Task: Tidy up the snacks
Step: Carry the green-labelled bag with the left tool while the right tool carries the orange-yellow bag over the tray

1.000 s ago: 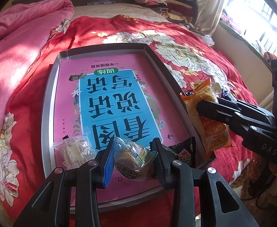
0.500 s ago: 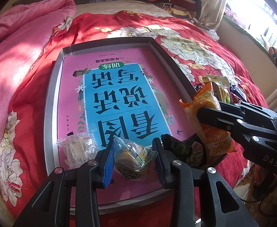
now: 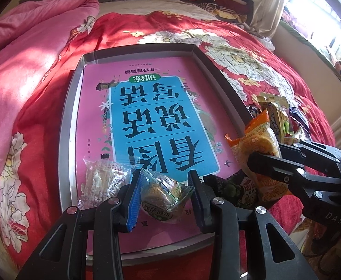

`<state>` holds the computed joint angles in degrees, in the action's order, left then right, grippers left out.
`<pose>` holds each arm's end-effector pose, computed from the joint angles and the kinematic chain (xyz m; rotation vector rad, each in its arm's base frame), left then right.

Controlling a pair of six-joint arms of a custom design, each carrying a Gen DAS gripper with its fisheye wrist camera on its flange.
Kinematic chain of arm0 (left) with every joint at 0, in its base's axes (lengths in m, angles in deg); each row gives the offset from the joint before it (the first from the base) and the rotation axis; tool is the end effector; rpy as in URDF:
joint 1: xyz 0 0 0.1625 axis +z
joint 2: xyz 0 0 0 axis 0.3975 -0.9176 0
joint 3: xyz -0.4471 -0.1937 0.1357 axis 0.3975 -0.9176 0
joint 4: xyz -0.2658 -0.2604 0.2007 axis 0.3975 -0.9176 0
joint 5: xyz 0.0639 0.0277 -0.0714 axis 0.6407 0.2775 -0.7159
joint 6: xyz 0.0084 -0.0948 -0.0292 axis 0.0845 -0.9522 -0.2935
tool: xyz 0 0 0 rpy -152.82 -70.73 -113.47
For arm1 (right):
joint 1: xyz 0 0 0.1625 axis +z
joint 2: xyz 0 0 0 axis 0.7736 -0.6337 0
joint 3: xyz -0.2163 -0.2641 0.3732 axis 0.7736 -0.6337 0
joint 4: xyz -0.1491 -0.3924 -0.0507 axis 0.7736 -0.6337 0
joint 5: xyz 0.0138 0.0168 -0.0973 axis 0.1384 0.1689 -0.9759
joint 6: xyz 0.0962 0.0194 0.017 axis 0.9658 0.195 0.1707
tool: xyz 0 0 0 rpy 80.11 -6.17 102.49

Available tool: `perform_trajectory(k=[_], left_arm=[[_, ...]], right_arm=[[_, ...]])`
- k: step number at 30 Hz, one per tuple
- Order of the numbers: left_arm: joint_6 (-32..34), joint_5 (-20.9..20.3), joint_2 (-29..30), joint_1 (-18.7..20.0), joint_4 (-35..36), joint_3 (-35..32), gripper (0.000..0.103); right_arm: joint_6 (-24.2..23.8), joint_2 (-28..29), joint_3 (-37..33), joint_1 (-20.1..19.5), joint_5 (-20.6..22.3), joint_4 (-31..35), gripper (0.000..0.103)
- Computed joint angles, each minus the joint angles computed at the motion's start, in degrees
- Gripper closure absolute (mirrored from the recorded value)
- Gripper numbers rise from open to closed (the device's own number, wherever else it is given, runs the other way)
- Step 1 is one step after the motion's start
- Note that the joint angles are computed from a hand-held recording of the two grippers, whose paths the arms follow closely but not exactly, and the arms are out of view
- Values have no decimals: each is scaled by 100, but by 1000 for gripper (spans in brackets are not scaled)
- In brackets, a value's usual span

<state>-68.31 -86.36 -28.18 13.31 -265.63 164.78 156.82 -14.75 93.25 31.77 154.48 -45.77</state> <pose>-0.1661 -0.3495 0.0314 0.9937 2.4685 -0.2547 0.0754 -0.2744 0.0711 0.2661 -2.5493 0.9279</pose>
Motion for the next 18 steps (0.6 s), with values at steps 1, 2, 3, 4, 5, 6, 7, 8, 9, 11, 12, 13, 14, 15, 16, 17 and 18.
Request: perform_trajectory(k=[1, 2, 3, 4, 5, 6, 7, 8, 9, 11, 12, 13, 14, 15, 16, 17, 18], left_arm=[[-4, 6, 0, 2, -2, 0, 63], [-6, 9, 1, 3, -1, 2, 63], [-9, 15, 5, 2, 3, 1, 63], [-9, 27, 10, -1, 7, 1, 63], [-13, 42, 14, -9, 15, 0, 63], [-17, 46, 17, -11, 15, 0, 63], [-17, 46, 17, -11, 15, 0, 63], [-17, 46, 17, -11, 15, 0, 63], [-24, 47, 17, -12, 16, 0, 63], [-19, 48, 18, -11, 15, -1, 63], [-19, 48, 18, -11, 15, -1, 63], [-12, 49, 18, -2, 17, -4, 63], [-9, 49, 17, -1, 15, -4, 63], [-9, 49, 17, -1, 15, -4, 63], [-9, 49, 17, -1, 15, -4, 63], [-9, 49, 17, -1, 15, -4, 63], [-9, 49, 17, -1, 15, -4, 63]], right_arm=[[-2, 18, -3, 11, -2, 1, 78], [-7, 35, -13, 12, -26, 32, 78], [-13, 51, -21, 6, -57, 57, 77], [-18, 73, -24, 24, -59, 54, 77], [-28, 101, -31, 53, -45, 51, 77], [-33, 120, -40, 73, -53, 65, 76], [-43, 134, -46, 88, -63, 73, 76], [-53, 147, -49, 115, -47, 70, 76], [-68, 158, -53, 136, -20, 63, 76], [-69, 171, -60, 176, 73, 48, 76], [-41, 175, -72, 186, 142, 63, 76], [-4, 175, -72, 176, 184, 61, 76], [22, 164, -64, 157, 190, 52, 76], [35, 153, -56, 149, 220, 33, 76], [36, 141, -53, 158, 275, 19, 76], [38, 127, -53, 181, 335, 7, 76], [46, 109, -47, 189, 367, -10, 76]])
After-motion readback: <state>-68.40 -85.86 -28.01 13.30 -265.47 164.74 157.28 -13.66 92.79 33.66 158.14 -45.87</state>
